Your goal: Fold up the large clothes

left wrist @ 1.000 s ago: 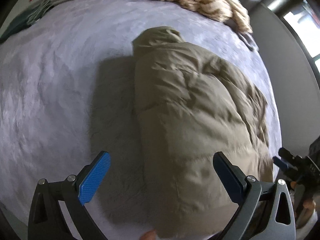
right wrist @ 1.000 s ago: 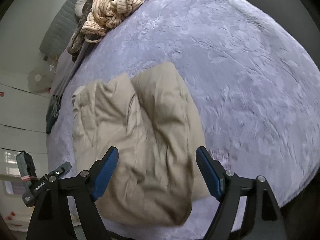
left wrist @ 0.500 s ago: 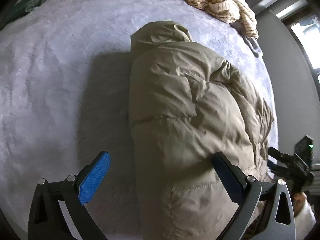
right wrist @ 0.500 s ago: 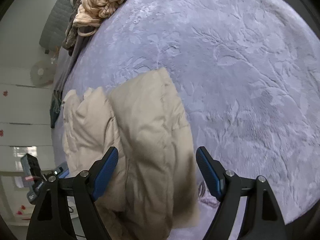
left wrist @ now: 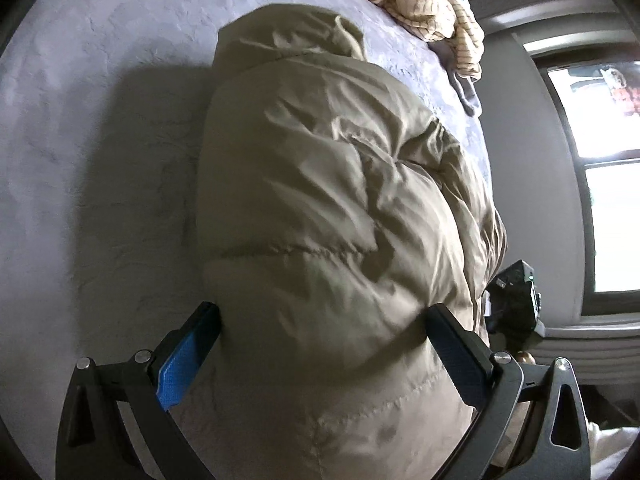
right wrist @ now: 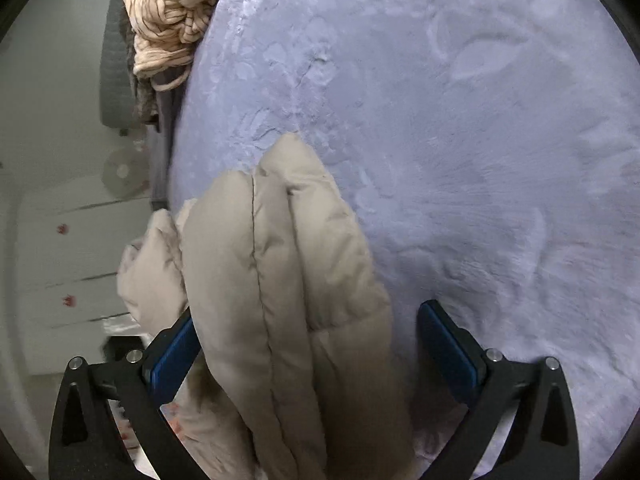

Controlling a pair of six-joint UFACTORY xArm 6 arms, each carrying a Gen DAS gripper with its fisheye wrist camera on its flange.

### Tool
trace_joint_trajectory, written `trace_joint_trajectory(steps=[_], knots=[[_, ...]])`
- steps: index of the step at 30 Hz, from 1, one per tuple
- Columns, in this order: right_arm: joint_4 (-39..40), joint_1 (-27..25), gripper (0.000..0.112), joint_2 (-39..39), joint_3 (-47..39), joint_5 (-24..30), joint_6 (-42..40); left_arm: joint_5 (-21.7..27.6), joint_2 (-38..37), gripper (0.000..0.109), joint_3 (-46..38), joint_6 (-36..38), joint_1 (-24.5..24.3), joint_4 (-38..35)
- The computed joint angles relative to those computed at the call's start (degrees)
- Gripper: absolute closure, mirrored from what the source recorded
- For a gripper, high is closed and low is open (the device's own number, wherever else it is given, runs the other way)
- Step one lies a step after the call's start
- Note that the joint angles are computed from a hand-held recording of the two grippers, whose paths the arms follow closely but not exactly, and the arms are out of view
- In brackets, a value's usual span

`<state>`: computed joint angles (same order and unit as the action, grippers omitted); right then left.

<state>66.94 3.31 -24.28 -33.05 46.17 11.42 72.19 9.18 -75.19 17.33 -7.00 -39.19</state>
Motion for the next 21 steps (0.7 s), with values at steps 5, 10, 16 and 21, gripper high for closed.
trace_joint_trajectory(steps=[5,10,16,21], knots=[[15.7,-1.6,0.010,3.4,-2.7,6.3,-14.7,1.3,2.3,0.006,-1.2,-0.3,1.5,-2.4],[1.9,-0.7,0.009,10.2,-13.5,14.4,-16.6,-1.0,1.4,0.006,-1.0,-1.6,-1.2,1.3],[-6.5,2.3,0.009,16.0,-18.8,16.3,-13.2,-3.7,-0.1,0.006,-2.0,-0.8,-2.9,5.3],[-5.3,2.3,0.009,15.4,-17.4,14.9,-12.3,-1.1,3.6,0.006,-3.5,1.9,0.0,1.5]])
